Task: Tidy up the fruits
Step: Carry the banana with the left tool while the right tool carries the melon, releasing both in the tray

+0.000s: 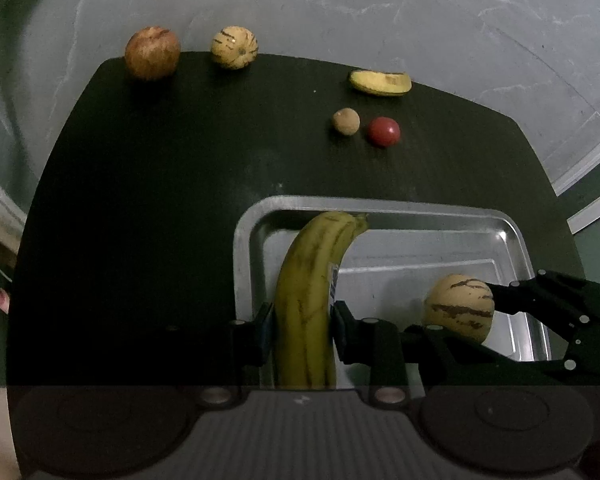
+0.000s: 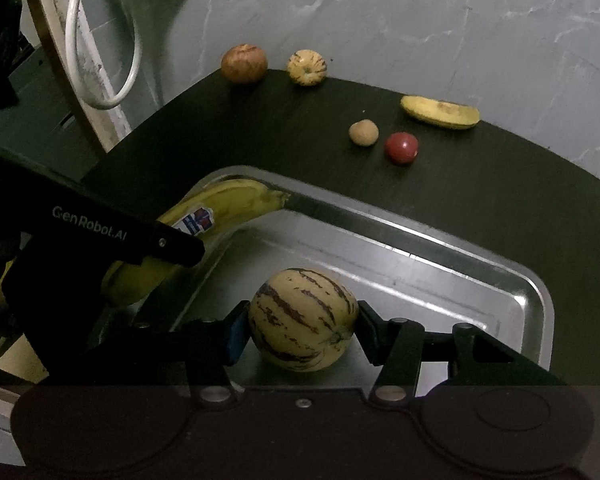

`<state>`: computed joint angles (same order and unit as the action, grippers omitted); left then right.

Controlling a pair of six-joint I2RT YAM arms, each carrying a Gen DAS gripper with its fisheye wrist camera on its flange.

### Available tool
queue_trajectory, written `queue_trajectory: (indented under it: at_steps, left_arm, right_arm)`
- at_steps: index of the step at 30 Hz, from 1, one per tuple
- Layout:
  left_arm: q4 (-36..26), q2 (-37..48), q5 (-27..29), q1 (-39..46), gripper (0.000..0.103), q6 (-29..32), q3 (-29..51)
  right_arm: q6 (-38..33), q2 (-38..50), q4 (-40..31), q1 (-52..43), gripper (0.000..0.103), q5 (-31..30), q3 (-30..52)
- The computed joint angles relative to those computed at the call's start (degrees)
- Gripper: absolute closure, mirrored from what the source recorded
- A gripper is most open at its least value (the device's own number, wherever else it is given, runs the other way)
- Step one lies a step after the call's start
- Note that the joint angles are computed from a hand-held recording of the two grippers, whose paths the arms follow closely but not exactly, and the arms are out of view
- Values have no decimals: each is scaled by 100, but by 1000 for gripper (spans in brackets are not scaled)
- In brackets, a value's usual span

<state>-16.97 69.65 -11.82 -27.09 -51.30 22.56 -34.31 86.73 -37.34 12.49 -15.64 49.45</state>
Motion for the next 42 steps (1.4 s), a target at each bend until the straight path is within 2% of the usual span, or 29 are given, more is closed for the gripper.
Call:
queue_trajectory:
  at_steps: [7,18,38,42]
  left_arm:
    - [173,124,-119,-404,70,-376,-150]
    - [345,255,-179,-487,70,-460,-224]
    - [37,163,-193,-465,68,-551,-82]
    - [-114,69,-249,-474,65,-621,-59]
  right_arm:
    - [-84,14,-119,-50,46,-14,-38]
    - [-83,175,-101,-86,46,47,-88]
    - [-314,160,-183,-212,45,-97,-46]
    - [-390,72,-265,-274,41,-160,-27]
